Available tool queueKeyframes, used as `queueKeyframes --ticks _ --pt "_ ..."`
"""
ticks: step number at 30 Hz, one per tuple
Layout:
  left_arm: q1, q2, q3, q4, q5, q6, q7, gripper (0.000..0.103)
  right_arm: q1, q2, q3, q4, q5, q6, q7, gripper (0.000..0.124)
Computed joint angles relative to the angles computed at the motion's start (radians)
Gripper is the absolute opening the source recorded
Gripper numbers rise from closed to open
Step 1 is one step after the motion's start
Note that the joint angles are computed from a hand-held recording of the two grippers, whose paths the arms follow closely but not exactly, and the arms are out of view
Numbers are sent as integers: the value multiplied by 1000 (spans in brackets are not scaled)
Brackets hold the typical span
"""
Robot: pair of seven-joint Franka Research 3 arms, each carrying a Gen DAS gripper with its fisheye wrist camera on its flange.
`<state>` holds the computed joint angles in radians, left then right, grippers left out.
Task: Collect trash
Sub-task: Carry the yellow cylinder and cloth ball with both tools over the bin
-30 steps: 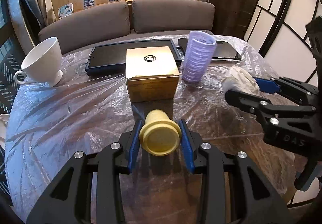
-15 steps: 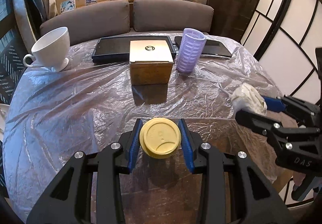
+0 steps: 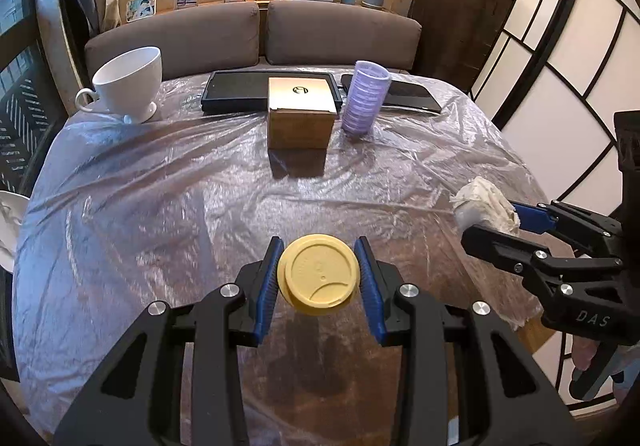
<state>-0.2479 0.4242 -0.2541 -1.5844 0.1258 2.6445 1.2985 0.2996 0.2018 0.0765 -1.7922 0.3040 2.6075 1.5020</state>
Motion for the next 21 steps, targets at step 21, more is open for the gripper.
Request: queueKeyframes --ticks 21 --pt "16 -197 -35 -258 -97 57 64 38 18 -193 17 -210 103 -8 -20 51"
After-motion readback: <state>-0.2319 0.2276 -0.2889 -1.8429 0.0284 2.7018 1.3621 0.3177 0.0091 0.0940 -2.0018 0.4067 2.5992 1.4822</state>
